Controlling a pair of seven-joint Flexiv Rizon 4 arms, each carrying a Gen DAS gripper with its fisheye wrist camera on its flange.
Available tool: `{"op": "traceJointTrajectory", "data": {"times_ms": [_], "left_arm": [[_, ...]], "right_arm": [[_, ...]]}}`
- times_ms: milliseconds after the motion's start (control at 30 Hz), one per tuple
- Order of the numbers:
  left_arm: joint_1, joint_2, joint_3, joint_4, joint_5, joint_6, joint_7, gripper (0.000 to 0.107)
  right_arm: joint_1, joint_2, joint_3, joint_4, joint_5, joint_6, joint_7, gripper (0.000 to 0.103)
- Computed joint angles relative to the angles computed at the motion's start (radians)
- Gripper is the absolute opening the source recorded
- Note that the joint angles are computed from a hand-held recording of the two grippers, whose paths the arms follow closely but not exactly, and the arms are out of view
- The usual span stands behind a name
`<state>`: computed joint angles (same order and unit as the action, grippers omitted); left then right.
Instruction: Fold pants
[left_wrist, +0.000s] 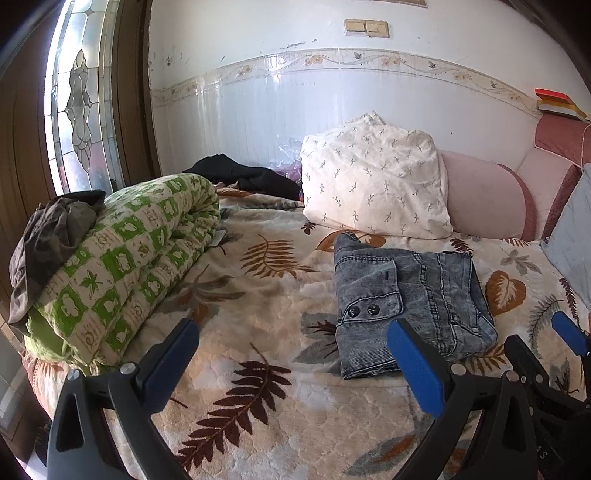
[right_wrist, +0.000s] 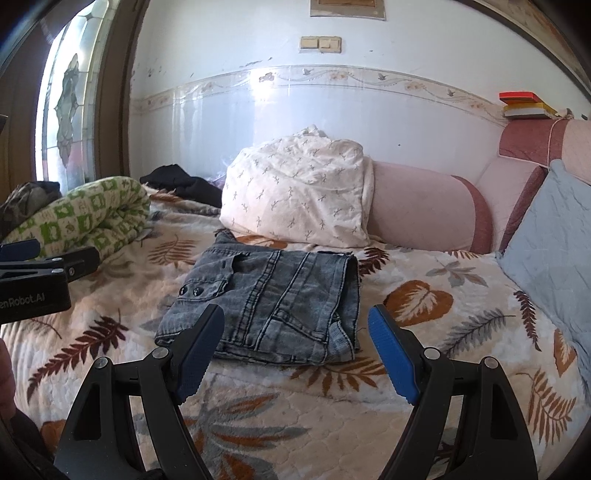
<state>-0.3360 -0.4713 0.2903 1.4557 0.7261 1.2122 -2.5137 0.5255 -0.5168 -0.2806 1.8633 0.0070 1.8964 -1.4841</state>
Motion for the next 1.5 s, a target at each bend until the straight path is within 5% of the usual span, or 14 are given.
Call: {"op": "traceJointTrajectory", "data": {"times_ms": [433, 733, 1033, 1300, 1500], "left_arm": [[0.056, -0.048, -0.03, 0.014, -0.126, 0.016, 0.102, 0.103], [0.088, -0.09, -0.075, 0.02, -0.295, -0.01, 0.272, 0.103], [0.038, -0.092, -0.01, 0.018, -0.282, -0.016, 0.225, 0.103], [0.045, -0.09, -0.014, 0.018, -0.28, -0.012, 0.21, 0.103], [0.024, -0.088, 0.012, 0.02, -0.252, 0.02, 0.18, 0.103]], "right_arm": [[-0.016, -0.011, 0.023, -0.006, -0.043, -0.045, 0.034, 0.08], [-0.083, -0.014, 0.081, -0.031, -0.099, -0.126, 0.126, 0.08], [-0.136, -0.011, 0.105, -0.033, -0.16, -0.155, 0.241, 0.08], [-0.06, -0.014, 0.019, -0.005, -0.19, -0.117, 0.23, 0.08], [-0.065, -0.015, 0.029, -0.008, -0.18, -0.115, 0.216, 0.08]]}}
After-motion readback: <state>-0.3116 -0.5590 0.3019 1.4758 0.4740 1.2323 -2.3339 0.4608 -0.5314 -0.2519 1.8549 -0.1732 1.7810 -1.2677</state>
